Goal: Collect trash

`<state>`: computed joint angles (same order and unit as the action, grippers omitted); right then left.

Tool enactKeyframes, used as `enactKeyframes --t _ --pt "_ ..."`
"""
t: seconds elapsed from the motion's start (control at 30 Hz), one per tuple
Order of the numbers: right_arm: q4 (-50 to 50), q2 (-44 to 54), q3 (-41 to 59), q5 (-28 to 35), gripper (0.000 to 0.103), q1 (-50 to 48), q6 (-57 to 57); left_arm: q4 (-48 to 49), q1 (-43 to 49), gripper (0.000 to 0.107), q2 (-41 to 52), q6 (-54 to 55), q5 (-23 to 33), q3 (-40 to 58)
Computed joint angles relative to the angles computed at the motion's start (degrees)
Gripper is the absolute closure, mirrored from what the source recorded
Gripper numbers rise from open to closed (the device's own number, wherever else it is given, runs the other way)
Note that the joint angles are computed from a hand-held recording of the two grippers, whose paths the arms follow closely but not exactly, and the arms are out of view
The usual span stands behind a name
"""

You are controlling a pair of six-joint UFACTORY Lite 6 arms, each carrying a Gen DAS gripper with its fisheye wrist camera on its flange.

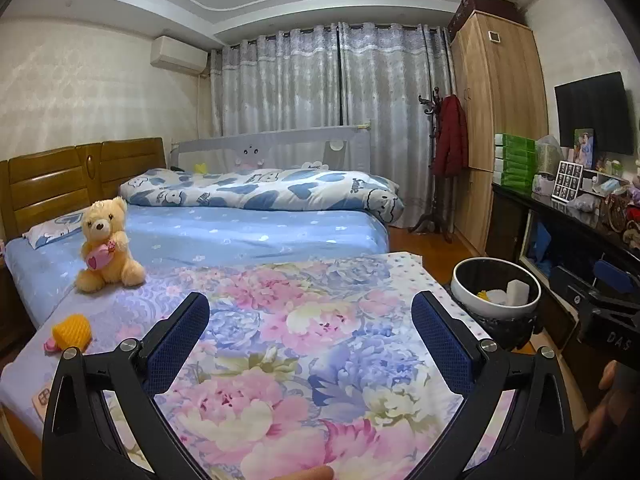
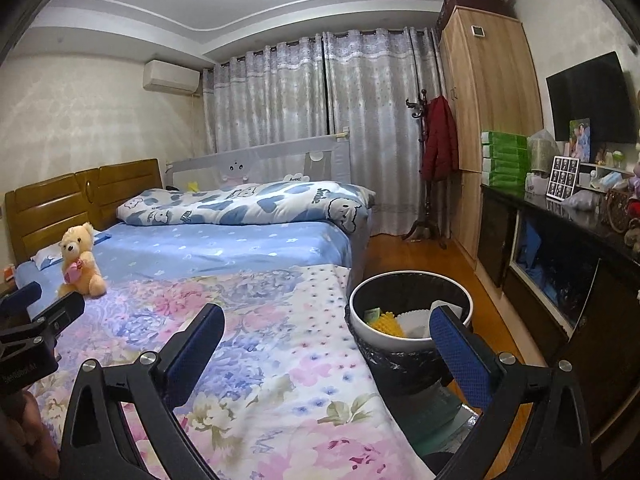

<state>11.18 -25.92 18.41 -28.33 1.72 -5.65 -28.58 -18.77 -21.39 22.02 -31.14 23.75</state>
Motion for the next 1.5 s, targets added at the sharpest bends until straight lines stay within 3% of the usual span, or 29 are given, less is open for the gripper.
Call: enactKeyframes --t 0.77,1.5 --pt "-2.68 -1.31 -0.91 1.23 0.000 0.64 2.51 -5.39 -2.99 0.004 0.11 5.12 -2.47 -0.79" --pt "-3.28 -1.29 -0.80 1.58 0.000 0.70 3.17 -3.12 -2.41 0.004 0.31 2.31 -0.34 -0.40"
